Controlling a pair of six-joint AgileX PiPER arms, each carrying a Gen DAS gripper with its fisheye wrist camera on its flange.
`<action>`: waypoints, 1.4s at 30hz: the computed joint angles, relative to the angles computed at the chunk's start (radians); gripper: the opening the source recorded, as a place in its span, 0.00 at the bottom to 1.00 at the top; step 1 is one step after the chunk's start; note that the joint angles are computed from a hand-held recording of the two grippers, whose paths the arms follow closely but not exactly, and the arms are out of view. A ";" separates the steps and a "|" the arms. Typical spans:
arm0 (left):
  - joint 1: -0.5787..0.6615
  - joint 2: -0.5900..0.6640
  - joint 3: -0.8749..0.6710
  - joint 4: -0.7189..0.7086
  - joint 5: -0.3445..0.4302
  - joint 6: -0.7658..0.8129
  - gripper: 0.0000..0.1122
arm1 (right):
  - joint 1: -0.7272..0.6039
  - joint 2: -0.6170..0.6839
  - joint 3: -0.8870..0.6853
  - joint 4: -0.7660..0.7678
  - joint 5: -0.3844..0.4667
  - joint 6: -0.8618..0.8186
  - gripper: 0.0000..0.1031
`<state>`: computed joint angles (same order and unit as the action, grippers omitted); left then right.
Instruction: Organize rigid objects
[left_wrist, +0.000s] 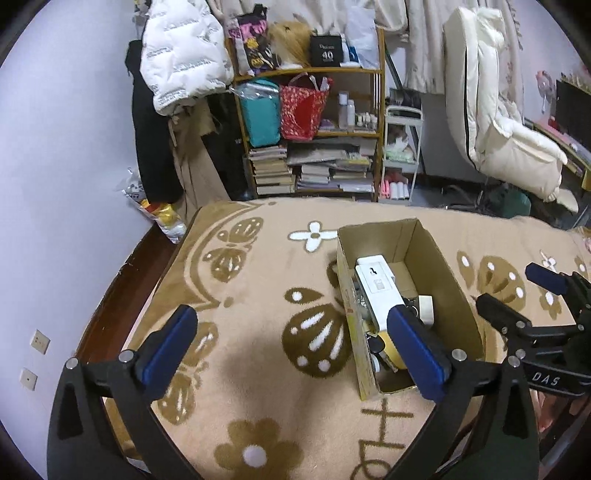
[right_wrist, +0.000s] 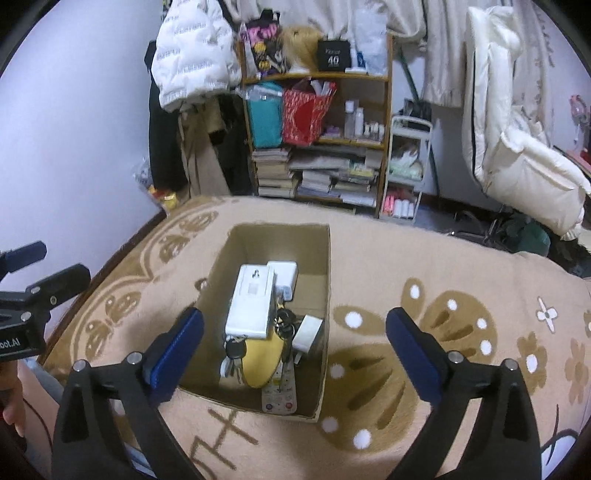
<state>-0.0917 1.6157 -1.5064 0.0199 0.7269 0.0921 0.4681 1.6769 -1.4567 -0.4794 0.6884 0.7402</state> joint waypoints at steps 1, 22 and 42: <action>0.003 -0.013 0.014 0.004 -0.009 -0.003 0.91 | 0.006 -0.012 0.012 -0.014 -0.006 0.018 1.00; 0.046 -0.236 0.393 0.041 -0.294 -0.017 0.91 | 0.060 -0.155 0.274 -0.194 -0.195 0.324 1.00; 0.028 -0.218 0.420 0.248 -0.313 -0.232 0.91 | 0.104 -0.122 0.275 -0.280 -0.170 0.374 1.00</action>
